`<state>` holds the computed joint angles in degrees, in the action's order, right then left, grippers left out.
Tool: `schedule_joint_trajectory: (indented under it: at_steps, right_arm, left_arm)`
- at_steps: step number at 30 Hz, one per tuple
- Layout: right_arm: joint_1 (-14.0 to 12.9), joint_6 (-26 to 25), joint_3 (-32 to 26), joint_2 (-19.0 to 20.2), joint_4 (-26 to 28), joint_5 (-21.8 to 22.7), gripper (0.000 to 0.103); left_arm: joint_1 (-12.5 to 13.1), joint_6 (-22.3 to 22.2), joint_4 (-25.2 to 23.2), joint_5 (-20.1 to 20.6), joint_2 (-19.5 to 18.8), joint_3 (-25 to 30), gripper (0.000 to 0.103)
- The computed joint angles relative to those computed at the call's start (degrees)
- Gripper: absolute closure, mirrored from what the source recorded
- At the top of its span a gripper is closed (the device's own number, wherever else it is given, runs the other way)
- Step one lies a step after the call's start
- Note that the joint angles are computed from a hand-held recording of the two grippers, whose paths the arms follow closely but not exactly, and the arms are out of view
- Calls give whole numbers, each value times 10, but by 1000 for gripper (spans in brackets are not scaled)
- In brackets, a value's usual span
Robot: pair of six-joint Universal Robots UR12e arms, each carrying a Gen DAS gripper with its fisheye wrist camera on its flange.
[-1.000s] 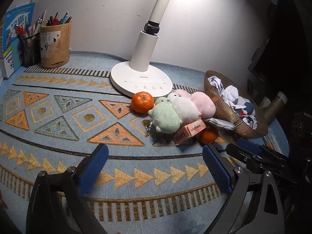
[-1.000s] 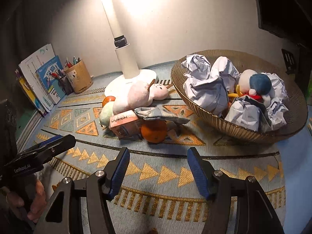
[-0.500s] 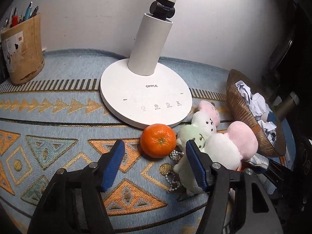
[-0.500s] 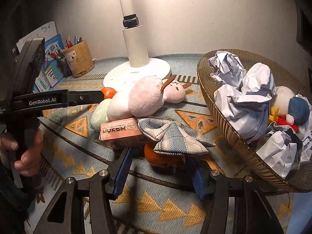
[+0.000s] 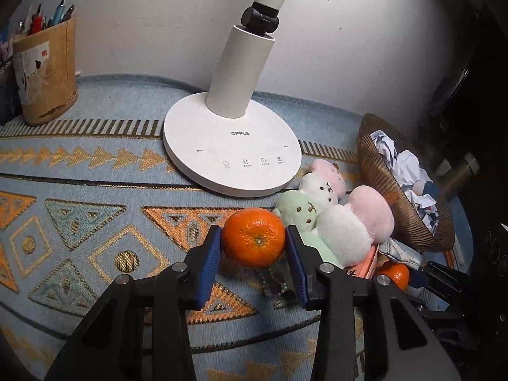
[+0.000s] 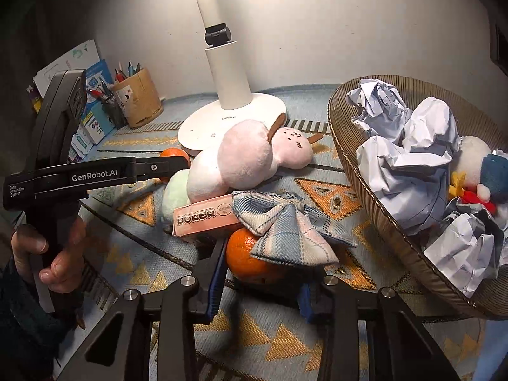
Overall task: Organize objects
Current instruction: 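Grasp a mandarin orange with the left gripper while the right grasps the other mandarin, then carry both mandarins over the amber bowl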
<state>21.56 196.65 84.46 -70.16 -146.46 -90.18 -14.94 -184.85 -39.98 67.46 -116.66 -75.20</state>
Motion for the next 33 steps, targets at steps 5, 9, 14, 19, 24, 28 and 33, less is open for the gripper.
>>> schedule_joint_trajectory:
  at_steps: [5,9,14,19,24,28,33]
  right_arm:
    - [12,-30,48,-48,-1,6,66]
    - [20,-18,88,-77,1,-4,66]
    - [19,4,112,-88,11,-11,66]
    - [16,1,122,-93,6,-10,66]
    - [14,14,131,-102,12,-8,53]
    - [15,20,139,-112,20,-5,46]
    - [17,39,140,-109,6,-9,45]
  left_arm:
    - [2,3,49,-1,58,-77,66]
    - [-10,-10,74,5,82,-120,66]
    - [-25,-12,79,12,87,-139,66]
    - [-32,-8,83,25,90,-152,66]
    - [-34,-4,93,33,92,-156,66]
    - [-36,6,93,39,91,-155,66]
    - [-40,13,93,49,92,-154,66]
